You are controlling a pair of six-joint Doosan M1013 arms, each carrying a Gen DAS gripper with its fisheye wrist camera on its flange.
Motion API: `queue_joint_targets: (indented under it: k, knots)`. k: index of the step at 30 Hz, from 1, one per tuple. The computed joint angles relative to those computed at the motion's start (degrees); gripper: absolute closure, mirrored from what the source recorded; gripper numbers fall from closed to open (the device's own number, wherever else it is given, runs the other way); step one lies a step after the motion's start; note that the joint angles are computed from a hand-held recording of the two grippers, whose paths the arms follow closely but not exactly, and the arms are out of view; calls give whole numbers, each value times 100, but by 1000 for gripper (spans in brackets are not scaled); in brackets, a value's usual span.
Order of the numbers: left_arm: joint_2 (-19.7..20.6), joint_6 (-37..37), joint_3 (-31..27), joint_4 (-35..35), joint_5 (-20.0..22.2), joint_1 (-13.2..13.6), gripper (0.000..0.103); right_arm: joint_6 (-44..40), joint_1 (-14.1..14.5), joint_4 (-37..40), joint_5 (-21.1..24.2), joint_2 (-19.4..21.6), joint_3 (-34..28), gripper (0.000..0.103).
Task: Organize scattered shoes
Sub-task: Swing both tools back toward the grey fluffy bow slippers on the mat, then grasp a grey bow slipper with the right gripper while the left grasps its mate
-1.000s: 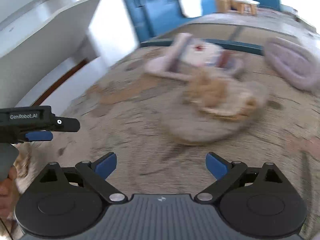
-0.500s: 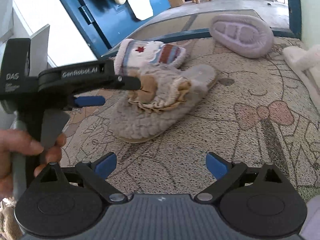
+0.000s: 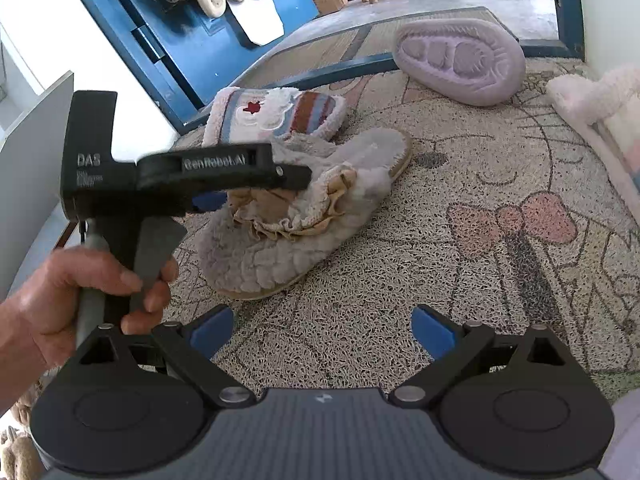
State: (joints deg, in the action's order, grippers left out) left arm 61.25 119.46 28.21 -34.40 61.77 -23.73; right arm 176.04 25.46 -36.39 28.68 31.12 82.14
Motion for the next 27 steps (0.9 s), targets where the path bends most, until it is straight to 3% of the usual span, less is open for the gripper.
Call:
queue_joint_targets:
  k: [5, 9, 13, 19, 22, 27]
  knots:
    - [-41, -544, -31, 281, 67, 0, 46, 151, -14, -174, -106, 60, -23, 7]
    - [-145, -1304, 114, 287, 209, 75, 55, 103, -43, -239, -319, 104, -35, 14]
    - [-427, -1779, 656, 246, 78, 138, 58, 73, -60, -346, -462, 82, 4, 17]
    - [-1211, -2530, 2094, 399, -723, 193, 59, 95, -32, -284, -580, 31, 122, 17]
    - [-1536, -2893, 2658, 560, -1092, 204, 59, -92, -19, -68, -675, 33, 151, 17]
    - [-1829, -3556, 3148, 722, -1346, 250, 58, -848, 8, 423, -917, 73, 107, 17]
